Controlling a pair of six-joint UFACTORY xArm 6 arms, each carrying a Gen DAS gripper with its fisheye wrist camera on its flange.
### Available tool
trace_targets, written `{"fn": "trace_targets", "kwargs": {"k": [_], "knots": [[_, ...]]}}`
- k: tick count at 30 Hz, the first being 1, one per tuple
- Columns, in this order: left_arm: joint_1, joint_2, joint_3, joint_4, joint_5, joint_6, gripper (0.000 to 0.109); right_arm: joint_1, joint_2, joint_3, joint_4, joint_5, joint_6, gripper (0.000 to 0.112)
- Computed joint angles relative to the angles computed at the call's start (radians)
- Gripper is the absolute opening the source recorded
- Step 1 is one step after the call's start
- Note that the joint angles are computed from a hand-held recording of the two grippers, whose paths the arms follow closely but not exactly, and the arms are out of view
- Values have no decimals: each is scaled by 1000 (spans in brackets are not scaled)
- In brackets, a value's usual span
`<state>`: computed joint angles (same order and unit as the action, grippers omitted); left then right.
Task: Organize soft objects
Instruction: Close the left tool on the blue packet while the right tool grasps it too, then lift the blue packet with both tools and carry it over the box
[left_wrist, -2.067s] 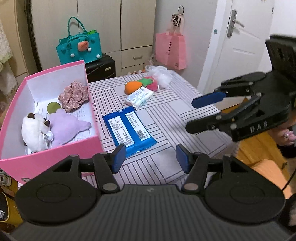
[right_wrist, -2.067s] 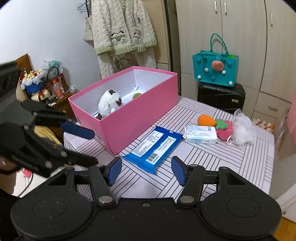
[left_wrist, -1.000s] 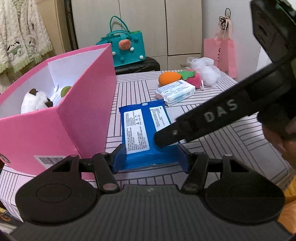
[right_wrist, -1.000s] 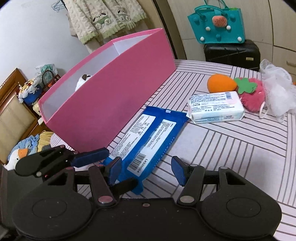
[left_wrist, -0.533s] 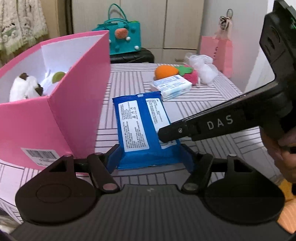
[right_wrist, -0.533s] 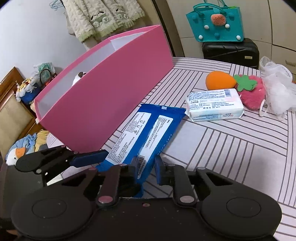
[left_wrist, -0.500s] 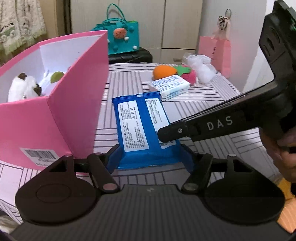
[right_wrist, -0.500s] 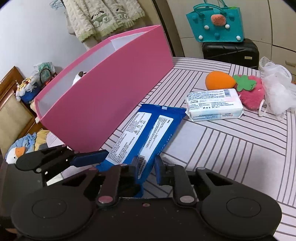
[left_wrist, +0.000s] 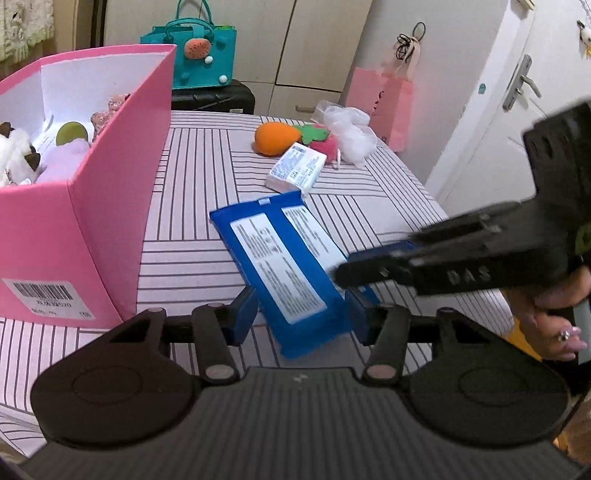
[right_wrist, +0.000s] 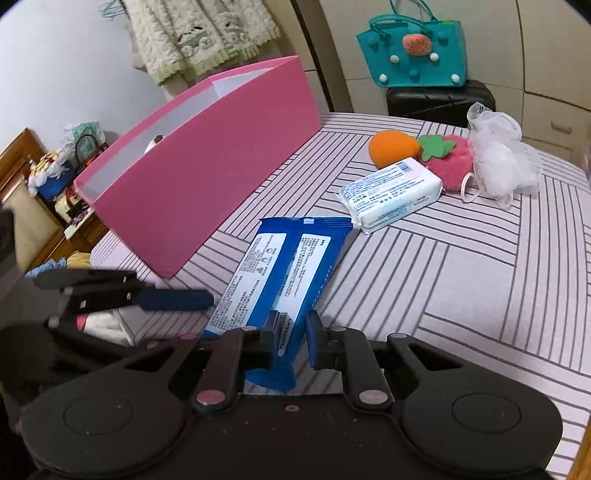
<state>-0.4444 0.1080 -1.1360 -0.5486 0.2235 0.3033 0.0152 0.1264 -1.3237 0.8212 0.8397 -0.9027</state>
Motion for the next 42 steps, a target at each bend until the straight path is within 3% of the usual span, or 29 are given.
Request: {"fn": "trace_targets", "kwargs": {"k": [3, 5, 13, 18, 21, 23, 28, 32, 42], "knots": [[11, 22, -27, 30, 16, -52, 51, -7, -29, 38, 22, -13, -64, 26], [20, 39, -42, 79, 28, -107, 51, -11, -46, 60, 23, -16, -110, 40], [24, 70, -68, 90, 15, -156, 39, -25, -85, 115, 29, -2, -291, 55], [22, 67, -55, 284, -3, -294, 37, 10, -100, 161, 59, -77, -406, 64], [22, 70, -63, 254, 6, -266, 37, 41, -101, 184, 113, -136, -480, 69], [22, 73, -70, 211, 14, -227, 37, 45, -92, 180, 164, -124, -516, 73], [21, 71, -73, 140, 23, -180, 37, 81, -110, 221, 249, -197, -564, 71], [22, 66, -87, 65, 62, -129, 37, 102, -150, 269, 279, -260, -568, 57], [32, 22, -97, 12, 164, -60, 37, 104, -210, 295, 223, -246, -411, 51]]}}
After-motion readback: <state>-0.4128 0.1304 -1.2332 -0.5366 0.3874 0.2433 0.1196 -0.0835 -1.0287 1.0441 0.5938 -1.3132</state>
